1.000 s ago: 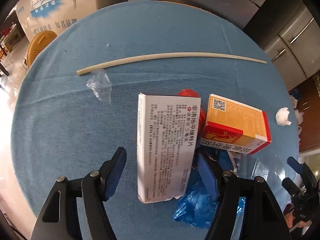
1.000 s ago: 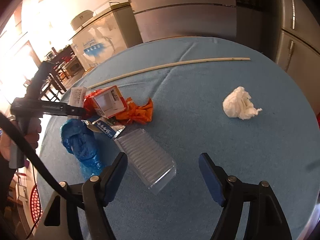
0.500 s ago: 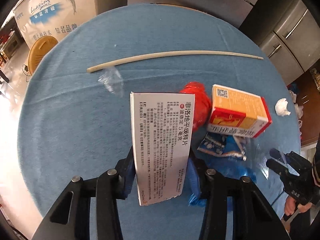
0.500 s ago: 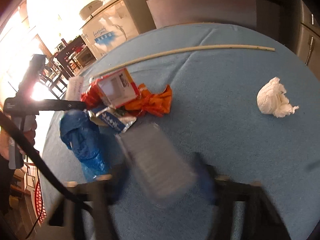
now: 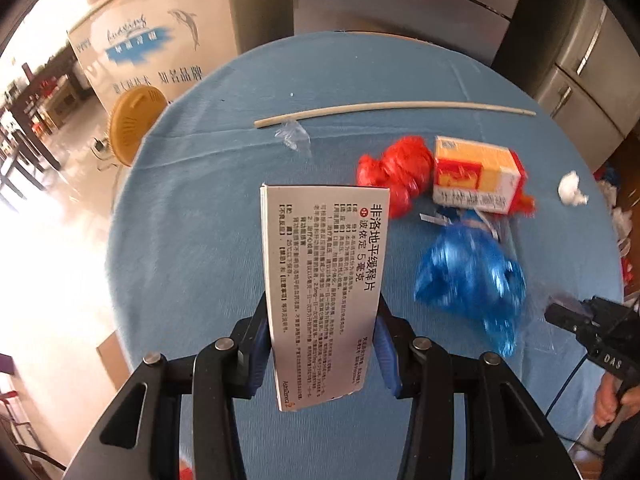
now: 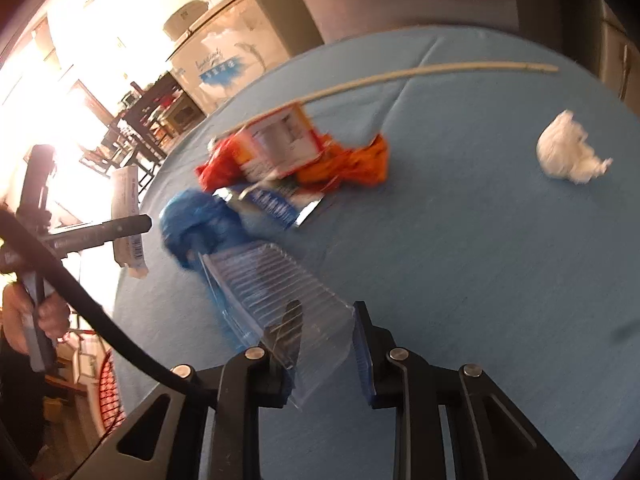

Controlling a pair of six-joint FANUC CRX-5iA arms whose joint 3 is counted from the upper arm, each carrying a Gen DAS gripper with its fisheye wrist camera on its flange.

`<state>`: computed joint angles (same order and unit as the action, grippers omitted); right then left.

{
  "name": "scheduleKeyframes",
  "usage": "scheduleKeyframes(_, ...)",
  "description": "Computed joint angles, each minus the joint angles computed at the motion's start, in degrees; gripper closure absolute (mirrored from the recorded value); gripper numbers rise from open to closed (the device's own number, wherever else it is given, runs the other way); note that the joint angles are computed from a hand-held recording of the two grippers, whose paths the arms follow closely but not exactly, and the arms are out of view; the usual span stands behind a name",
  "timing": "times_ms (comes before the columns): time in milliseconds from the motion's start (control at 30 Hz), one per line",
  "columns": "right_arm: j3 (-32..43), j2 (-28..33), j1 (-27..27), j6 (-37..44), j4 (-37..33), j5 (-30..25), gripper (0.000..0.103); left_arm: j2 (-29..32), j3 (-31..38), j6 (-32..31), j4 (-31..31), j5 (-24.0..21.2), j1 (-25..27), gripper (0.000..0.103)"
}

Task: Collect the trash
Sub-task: 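Grasp the white medicine box with the left tool while the right tool grasps the clear plastic tray, then carry both items to the red basket and open the right tool to drop the tray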

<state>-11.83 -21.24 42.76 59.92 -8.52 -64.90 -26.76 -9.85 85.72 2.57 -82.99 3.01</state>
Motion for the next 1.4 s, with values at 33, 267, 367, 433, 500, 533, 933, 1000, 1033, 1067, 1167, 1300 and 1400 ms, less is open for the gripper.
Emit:
scheduleKeyframes(33, 0.29, 0.15, 0.89, -0.59, 0.23, -1.19, 0.074, -0.78, 0.17, -0.04, -0.84, -0.56, -0.72, 0.056)
scheduleKeyframes(267, 3.03, 0.38, -0.03, -2.10, -4.13, -8.83, 0.070, -4.31, -0.39, -0.91, -3.20, -2.21, -6.83, 0.056)
scheduleKeyframes(367, 1.36, -2.50, -0.11, -6.06, -3.23, -9.04, 0.065, -4.36, -0.39, 0.67, -3.94, -2.66, -10.95, 0.056)
scheduleKeyframes(433, -0.57, -5.16, 0.76, -9.97, -0.70, -8.28, 0.052, -3.76, -0.13, 2.21, -5.60, -2.58, -14.20, 0.056)
scheduleKeyframes(500, -3.38, -8.63, 2.49, -16.42, 4.07, -7.05, 0.032, -3.18, 0.34, 3.67, -7.12, -2.61, -17.42, 0.056)
scheduleKeyframes(533, -5.03, -10.42, 3.94, -20.21, 7.37, -5.91, 0.032, -2.88, 0.34, 4.03, -7.28, -2.46, -18.38, 0.056)
scheduleKeyframes(933, -6.27, -13.83, 10.91, -9.27, 14.71, -4.47, 0.032, -6.71, -3.77, 6.26, -2.15, -2.90, -13.57, 0.056)
scheduleKeyframes(1000, -5.43, -12.28, 10.95, -4.03, 13.75, -4.65, 0.032, -8.27, -5.02, 6.10, -0.68, -3.59, -11.15, 0.056)
scheduleKeyframes(1033, -5.22, -11.20, 12.23, -1.16, 14.86, -4.93, 0.032, -8.92, -5.49, 6.27, -0.25, -4.09, -10.17, 0.056)
scheduleKeyframes(1067, -5.14, -10.44, 12.89, 1.44, 15.58, -5.01, 0.032, -9.19, -5.81, 6.93, -0.15, -4.36, -9.81, 0.056)
scheduleKeyframes(1167, -5.17, -7.79, 12.24, 6.92, 15.91, -3.52, 0.029, -10.25, -6.70, 6.94, 0.98, -5.23, -7.79, 0.055)
scheduleKeyframes(1300, -3.23, -3.59, 7.01, 14.00, 11.92, -1.93, 0.029, -10.23, -6.29, 7.56, 0.80, -5.89, -7.13, 0.055)
scheduleKeyframes(1400, -0.08, 0.22, 2.98, 20.51, 7.20, -3.27, 0.029, -10.03, -6.18, 7.26, 1.38, -5.98, -5.93, 0.055)
